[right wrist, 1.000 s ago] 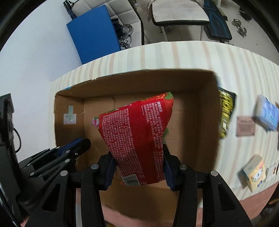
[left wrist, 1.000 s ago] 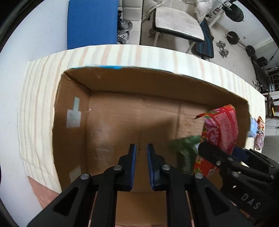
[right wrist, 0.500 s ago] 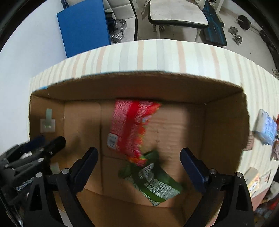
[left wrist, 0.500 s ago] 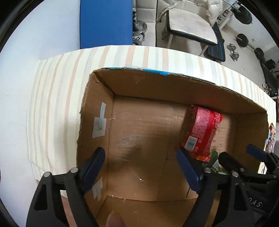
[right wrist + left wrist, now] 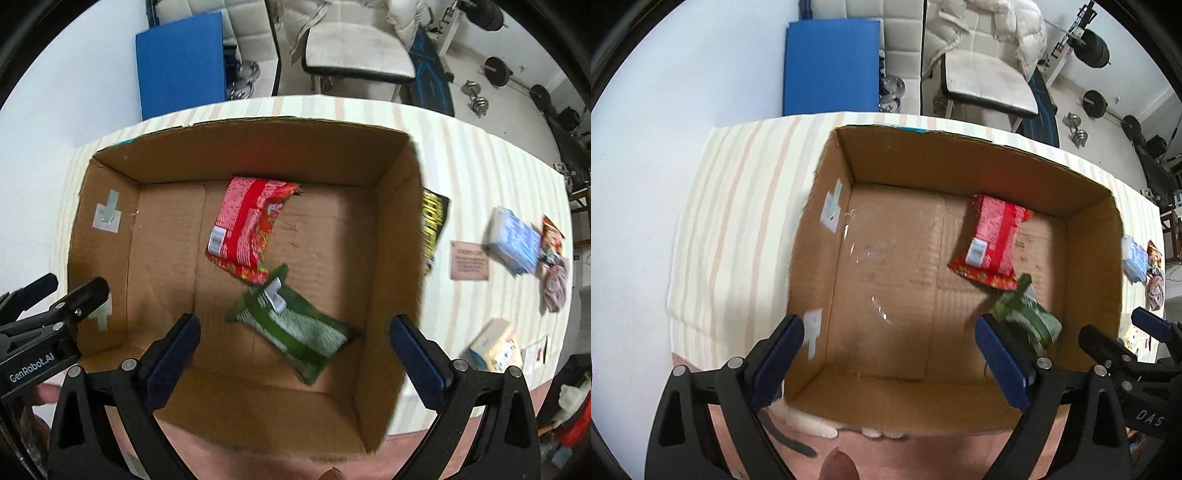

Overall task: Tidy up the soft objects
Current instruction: 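Carry both packs over the box and open both tools to drop them, then move both tools back to the remaining items on the table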

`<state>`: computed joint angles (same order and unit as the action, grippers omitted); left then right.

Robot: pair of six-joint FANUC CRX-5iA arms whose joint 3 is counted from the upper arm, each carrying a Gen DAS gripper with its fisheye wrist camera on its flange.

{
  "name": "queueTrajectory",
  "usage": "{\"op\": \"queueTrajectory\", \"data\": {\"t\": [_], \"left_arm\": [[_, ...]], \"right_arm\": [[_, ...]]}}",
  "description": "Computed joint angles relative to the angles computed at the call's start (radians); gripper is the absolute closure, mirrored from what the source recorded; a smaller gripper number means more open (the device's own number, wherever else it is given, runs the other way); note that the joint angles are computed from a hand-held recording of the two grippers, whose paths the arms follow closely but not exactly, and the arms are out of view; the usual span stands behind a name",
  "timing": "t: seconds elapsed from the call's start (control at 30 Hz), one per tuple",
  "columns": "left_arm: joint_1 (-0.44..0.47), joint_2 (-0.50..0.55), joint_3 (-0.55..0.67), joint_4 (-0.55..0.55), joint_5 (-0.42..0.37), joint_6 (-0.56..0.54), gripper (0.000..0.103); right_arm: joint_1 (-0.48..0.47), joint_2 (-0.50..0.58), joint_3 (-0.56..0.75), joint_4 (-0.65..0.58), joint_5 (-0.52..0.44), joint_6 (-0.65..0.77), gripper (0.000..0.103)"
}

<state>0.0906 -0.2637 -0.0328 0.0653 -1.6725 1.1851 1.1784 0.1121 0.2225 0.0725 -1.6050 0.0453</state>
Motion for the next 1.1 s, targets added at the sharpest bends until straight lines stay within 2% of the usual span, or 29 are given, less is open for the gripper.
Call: {"op": "queueTrajectory", "data": {"t": [0.23,0.43,0.53,0.67,0.77,0.87,0.97,1.03,1.1], "left_arm": [[0.046,-0.106,0.000,0.023,-0.058,-0.018,0.008],[-0.008,-0.134,0.055,0.024,-0.087,0.078,0.008],[-0.093,-0.122,0.103,0.022,-0.090,0.146,0.008],[-0.316,-0.051,0.209,-0.029,-0.090,0.267,0.008],[-0.466,0.021,0.270,-0.045,-0.087,0.327,0.008],[-0.620,0.107,0.334,-0.094,-0.077,0.379,0.008],[-0.759,0.205,0.387,-0.176,-0.084,0.428,0.008],[-0.807,0.255,0.399,-0.196,-0.089,0.432,0.008],[-0.866,0.314,0.415,-0.239,-0.104,0.436,0.008]], "right_arm": [[0.119,-0.063,-0.012,0.059,-0.011,-0.056,0.000],[0.181,-0.145,-0.061,0.115,0.035,-0.119,0.000],[0.238,-0.214,-0.129,0.228,0.044,-0.166,0.000],[0.294,-0.297,-0.183,0.316,-0.056,-0.203,0.000],[0.332,-0.427,-0.274,0.334,-0.091,-0.290,0.000],[0.354,-0.547,-0.338,0.270,-0.201,-0.360,0.000],[0.351,-0.623,-0.393,0.172,-0.301,-0.360,0.000],[0.324,-0.674,-0.453,0.076,-0.319,-0.325,0.000],[0.271,-0.715,-0.515,-0.014,-0.288,-0.265,0.001]]}}
